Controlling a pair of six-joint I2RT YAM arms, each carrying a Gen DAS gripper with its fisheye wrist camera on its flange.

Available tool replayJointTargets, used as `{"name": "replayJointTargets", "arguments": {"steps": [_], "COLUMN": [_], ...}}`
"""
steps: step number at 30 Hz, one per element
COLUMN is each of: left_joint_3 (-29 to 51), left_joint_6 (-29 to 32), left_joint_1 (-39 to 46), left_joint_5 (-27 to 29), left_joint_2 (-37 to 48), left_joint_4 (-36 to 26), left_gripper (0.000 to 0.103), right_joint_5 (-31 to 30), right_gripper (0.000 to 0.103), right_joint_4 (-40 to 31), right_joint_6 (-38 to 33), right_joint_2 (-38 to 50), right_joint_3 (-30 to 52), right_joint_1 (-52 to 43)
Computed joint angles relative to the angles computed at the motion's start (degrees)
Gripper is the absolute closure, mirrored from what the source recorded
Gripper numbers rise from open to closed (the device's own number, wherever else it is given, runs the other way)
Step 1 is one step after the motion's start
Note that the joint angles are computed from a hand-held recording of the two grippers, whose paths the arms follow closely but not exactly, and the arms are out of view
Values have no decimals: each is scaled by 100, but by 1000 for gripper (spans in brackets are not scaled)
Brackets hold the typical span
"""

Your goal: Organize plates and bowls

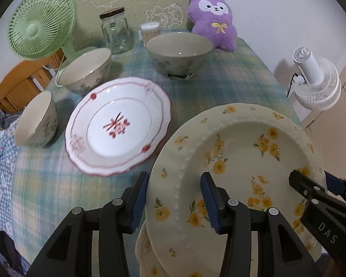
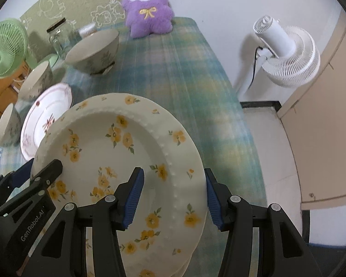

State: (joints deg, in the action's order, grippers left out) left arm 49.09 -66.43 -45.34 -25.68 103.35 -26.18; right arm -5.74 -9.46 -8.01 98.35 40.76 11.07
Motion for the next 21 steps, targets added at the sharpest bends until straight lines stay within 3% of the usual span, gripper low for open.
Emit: {"name": "replayJointTargets", "arguments": {"steps": [13, 21], "left_joint_3": [-783, -964], "left_joint_6": [-401, -569], "left_joint_1": [-652, -868], "left_joint_5": [103, 243], "left_joint_2": [-287, -272], "left_joint_4": [269, 410], "left_gripper": [57, 57], "right_joint_5": [383, 675], "right_gripper": [48, 48], "right_joint_4": [491, 637], "right_joint_6": [478, 593], "right_joint_2": [-677, -891], "right_joint_3": [-1235, -1504], "right_joint_1": [369, 530]}}
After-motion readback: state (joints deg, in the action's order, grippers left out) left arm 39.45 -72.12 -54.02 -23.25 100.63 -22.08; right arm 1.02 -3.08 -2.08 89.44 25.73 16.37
